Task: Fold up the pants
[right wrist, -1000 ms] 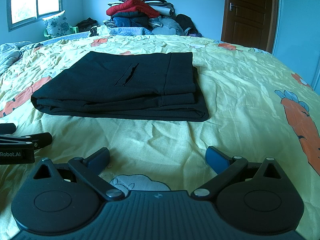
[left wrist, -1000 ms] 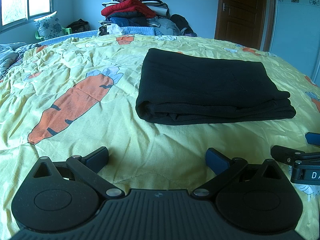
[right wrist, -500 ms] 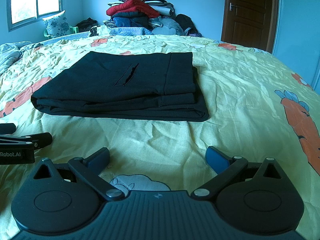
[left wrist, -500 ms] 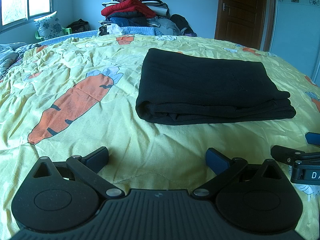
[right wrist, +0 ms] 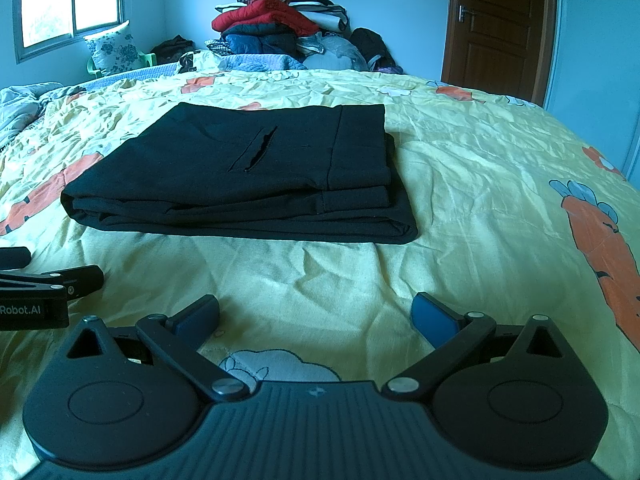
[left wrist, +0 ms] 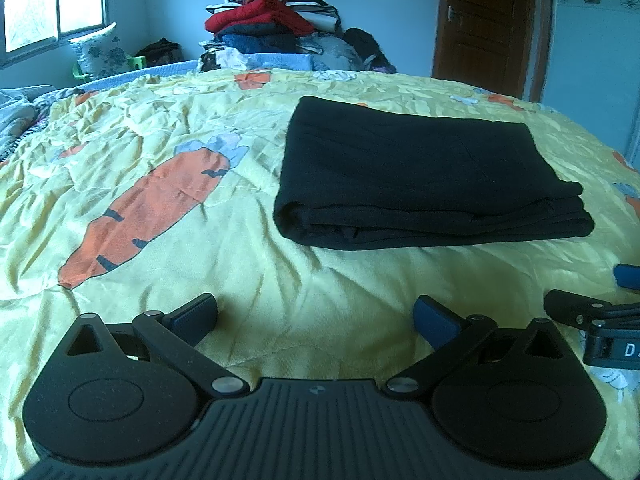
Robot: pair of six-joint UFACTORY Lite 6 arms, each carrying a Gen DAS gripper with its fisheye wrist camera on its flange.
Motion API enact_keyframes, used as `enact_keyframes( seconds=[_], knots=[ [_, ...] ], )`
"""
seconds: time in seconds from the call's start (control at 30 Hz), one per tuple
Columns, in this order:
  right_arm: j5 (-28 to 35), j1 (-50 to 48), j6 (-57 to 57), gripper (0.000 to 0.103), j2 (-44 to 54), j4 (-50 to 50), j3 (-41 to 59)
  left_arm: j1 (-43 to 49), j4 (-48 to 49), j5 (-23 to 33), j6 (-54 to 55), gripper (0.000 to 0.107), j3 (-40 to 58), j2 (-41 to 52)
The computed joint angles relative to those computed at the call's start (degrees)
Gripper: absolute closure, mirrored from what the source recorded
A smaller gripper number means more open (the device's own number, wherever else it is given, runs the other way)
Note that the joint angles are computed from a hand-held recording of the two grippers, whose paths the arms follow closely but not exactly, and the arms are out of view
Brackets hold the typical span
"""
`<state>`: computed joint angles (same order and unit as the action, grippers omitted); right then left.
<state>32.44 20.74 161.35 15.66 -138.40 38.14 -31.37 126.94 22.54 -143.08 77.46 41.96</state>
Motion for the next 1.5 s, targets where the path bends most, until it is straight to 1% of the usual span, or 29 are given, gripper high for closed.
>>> enact_keyframes(
  seconds=[0.17, 0.23, 1.5],
  knots=[
    [-0.02, -0.02, 0.00, 0.000, -0.03, -0.03, -0.03, -0.51, -4.86, 1.28, 2.59, 0.004, 0.25, 0.11],
    [-0.01, -0.01, -0.01, 0.000, -0.04, 0.00, -0.03, -0.57, -5.36, 1.42, 2.91, 0.004, 0.26, 0.08],
    [-0.02, 0.05, -0.11, 0.000, 0.00, 0.14, 0.03, -0.51, -5.10, 1.18, 2.68, 0.004, 0.45, 0.19]
  ],
)
